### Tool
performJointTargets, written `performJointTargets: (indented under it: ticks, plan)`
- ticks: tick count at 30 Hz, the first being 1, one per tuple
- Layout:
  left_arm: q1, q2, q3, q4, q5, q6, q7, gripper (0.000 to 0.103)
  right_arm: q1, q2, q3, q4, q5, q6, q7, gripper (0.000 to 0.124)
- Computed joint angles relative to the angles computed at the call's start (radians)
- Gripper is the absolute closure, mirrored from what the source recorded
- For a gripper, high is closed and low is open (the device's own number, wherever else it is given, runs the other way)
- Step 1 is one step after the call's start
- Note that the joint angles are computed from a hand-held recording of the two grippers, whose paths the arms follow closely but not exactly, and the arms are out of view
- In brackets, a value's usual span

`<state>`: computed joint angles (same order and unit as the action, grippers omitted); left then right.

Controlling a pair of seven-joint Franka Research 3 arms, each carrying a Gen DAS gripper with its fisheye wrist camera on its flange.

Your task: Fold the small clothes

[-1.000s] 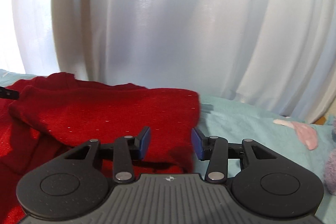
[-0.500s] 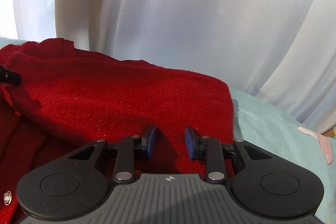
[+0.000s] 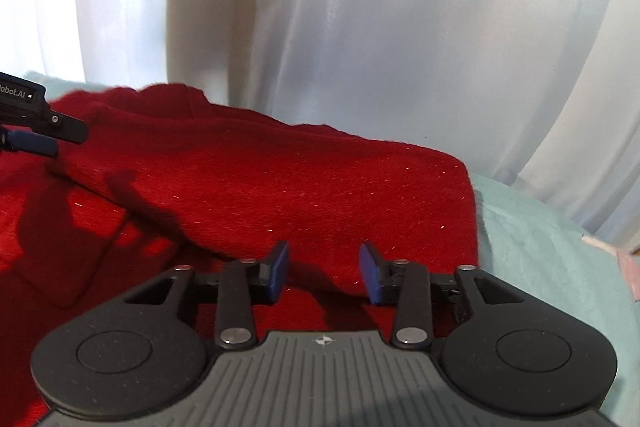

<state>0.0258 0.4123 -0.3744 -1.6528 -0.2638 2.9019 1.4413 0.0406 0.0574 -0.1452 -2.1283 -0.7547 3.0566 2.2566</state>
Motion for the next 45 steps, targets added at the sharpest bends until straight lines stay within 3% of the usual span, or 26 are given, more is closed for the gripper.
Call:
performJointTargets:
  ticks: [2,4,8,10,11,12,14,18,21,23,25,26,28,29,30,31,32,34,36,39,42,44,45]
  plan:
    - [0.024,-0.063,0.039,-0.095,-0.03,0.08,-0.068,0.002,-0.01,-0.069,0.033,-0.11,0.25,0.068,-0.185,0.065]
    - [-0.031,-0.112,0.183,-0.165,0.042,0.133,-0.262,0.002,0.002,-0.136,0.045,-0.2,0.387,0.088,-0.288,0.065]
    - [-0.187,-0.156,0.524,-0.26,0.238,0.207,-0.724,0.004,-0.089,-0.213,0.137,-0.282,0.339,0.076,-0.237,0.065]
    - [-0.278,-0.157,0.684,-0.293,0.331,0.237,-0.909,0.013,-0.157,-0.232,0.199,-0.299,0.316,0.085,-0.202,0.065]
    - [-0.291,-0.155,0.723,-0.301,0.341,0.241,-0.947,0.018,-0.191,-0.238,0.229,-0.305,0.311,0.088,-0.185,0.065]
    - [-0.282,-0.152,0.73,-0.297,0.354,0.218,-0.969,0.026,-0.227,-0.235,0.262,-0.3,0.306,0.084,-0.164,0.065]
    - [-0.259,-0.139,0.731,-0.29,0.378,0.203,-0.995,0.03,-0.255,-0.224,0.296,-0.282,0.325,0.05,-0.151,0.065]
    - [-0.065,-0.105,0.551,-0.292,0.319,0.3,-0.953,0.038,-0.294,-0.209,0.338,-0.252,0.258,0.042,-0.066,0.065]
    - [-0.026,-0.055,0.529,-0.245,0.339,0.332,-0.988,0.048,-0.327,-0.211,0.371,-0.234,0.139,0.036,0.043,0.065]
    - [-0.001,-0.021,0.507,-0.217,0.338,0.353,-1.018,0.062,-0.318,-0.207,0.366,-0.22,0.095,0.02,0.079,0.065]
    - [0.036,0.005,0.472,-0.195,0.325,0.345,-1.048,0.091,-0.307,-0.206,0.359,-0.208,0.054,0.001,0.118,0.065]
    - [0.05,0.014,0.457,-0.197,0.319,0.373,-1.064,0.091,-0.295,-0.205,0.349,-0.205,0.048,-0.006,0.123,0.065]
    - [0.01,0.021,0.505,-0.194,0.343,0.39,-1.099,0.092,-0.272,-0.206,0.332,-0.198,0.03,-0.028,0.139,0.065]
    - [-0.051,0.02,0.566,-0.195,0.326,0.395,-1.068,0.092,-0.264,-0.206,0.324,-0.196,0.013,-0.033,0.153,0.065]
    - [-0.091,0.016,0.593,-0.199,0.254,0.412,-0.968,0.092,-0.256,-0.206,0.316,-0.194,-0.002,-0.037,0.169,0.065]
    - [-0.097,0.008,0.585,-0.202,0.227,0.441,-0.894,0.092,-0.248,-0.207,0.307,-0.194,-0.014,-0.038,0.182,0.065]
    - [-0.068,-0.002,0.541,-0.204,0.251,0.48,-0.852,0.092,-0.236,-0.208,0.294,-0.196,-0.018,-0.034,0.188,0.065]
    - [0.031,-0.024,0.376,-0.195,0.206,0.537,-0.649,0.093,-0.223,-0.209,0.277,-0.197,-0.028,-0.026,0.197,0.065]
    - [0.139,-0.038,0.201,-0.172,0.28,0.573,-0.527,0.092,-0.221,-0.211,0.269,-0.199,-0.045,-0.017,0.216,0.065]
    - [0.289,-0.018,-0.061,-0.111,0.513,0.593,-0.457,0.092,-0.234,-0.22,0.268,-0.21,-0.068,0.016,0.256,0.065]
    - [0.414,0.105,-0.323,0.023,0.932,0.552,-0.597,0.09,-0.267,-0.229,0.285,-0.217,-0.093,0.045,0.294,0.065]
    - [0.457,0.231,-0.498,0.114,1.181,0.457,-0.674,0.075,-0.286,-0.233,0.293,-0.221,-0.09,0.068,0.302,0.065]
    - [0.467,0.287,-0.585,0.129,1.203,0.378,-0.611,0.043,-0.292,-0.234,0.294,-0.223,-0.077,0.079,0.293,0.065]
